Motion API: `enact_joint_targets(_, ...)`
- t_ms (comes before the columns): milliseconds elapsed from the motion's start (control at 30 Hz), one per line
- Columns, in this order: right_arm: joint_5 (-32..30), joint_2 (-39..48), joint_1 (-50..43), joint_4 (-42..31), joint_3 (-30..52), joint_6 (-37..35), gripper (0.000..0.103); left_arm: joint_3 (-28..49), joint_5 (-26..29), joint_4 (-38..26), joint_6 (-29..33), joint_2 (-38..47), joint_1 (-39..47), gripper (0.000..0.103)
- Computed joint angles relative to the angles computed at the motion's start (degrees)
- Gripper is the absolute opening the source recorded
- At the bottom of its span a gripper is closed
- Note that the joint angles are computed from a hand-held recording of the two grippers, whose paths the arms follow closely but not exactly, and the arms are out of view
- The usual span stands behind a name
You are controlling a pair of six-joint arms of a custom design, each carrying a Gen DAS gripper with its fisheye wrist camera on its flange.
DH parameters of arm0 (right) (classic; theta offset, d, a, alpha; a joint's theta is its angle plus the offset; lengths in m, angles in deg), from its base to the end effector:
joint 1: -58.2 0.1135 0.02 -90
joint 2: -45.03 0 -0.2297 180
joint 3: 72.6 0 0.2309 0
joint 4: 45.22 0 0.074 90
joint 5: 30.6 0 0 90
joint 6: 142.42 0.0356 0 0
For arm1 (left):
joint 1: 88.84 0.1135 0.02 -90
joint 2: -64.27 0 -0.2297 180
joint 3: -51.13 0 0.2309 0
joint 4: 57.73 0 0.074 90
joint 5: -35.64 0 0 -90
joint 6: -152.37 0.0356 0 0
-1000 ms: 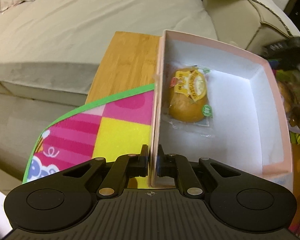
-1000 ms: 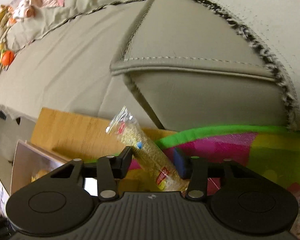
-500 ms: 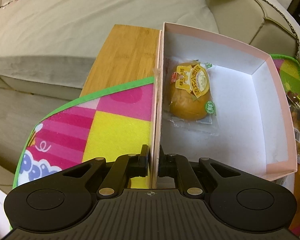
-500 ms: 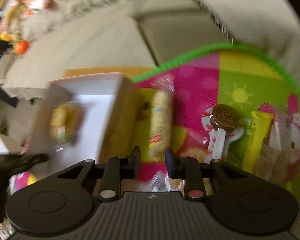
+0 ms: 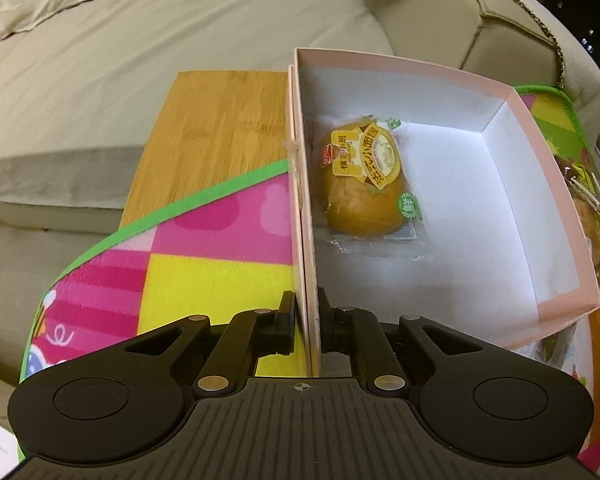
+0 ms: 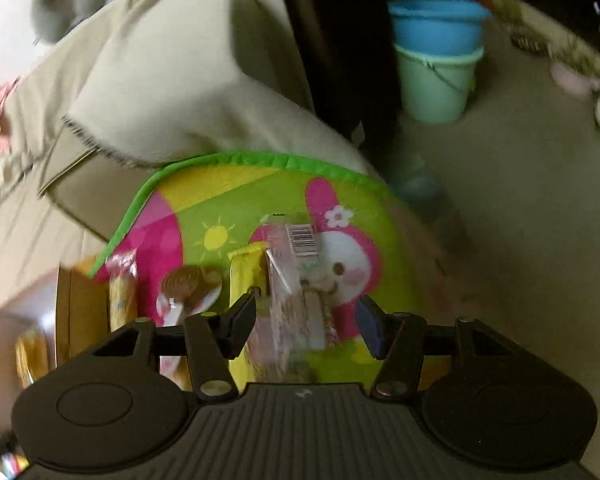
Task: Organize objects
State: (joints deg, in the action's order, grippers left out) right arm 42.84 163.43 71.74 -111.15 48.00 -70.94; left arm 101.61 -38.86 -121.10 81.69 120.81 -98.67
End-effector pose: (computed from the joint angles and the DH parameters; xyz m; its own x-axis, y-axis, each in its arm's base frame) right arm 0.3941 0.1053 0.2275 -0.7164 -0.4857 -0.5009 -0.6060 0.7889 0.1018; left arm 0.1570 -0.0369 0.1794 -0.7855 0.4597 -0.4143 0.5478 0.8280 -0.1199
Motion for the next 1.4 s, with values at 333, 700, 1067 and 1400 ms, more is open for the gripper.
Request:
enact_joint_targets(333, 0.32, 4.27, 3.15, 3.48, 0.47, -2.99, 0.038, -0.23, 0.2, -0.26, -1.04, -0.98, 0.33, 0.01)
enact_joint_targets(700, -1.68, -14.28, 0.8, -7.63, -16.92, -12.1, 0.032, 0.72, 1.38, -1.59, 0.19, -0.32, 2.7, 0.011)
enact_joint_targets(1067, 2.09, -46.43, 3.99, -4.27, -49.66, -13.81, 0.049, 3.47, 3.31, -3.45, 5.37, 4.04, 6.84, 0.011)
enact_joint_targets(1400, 14.39, -38.32, 21.02, 19.66, -58.19, -2.59, 0.065, 7.16, 4.28, -5.23, 8.52, 9.54, 8.49, 0.014)
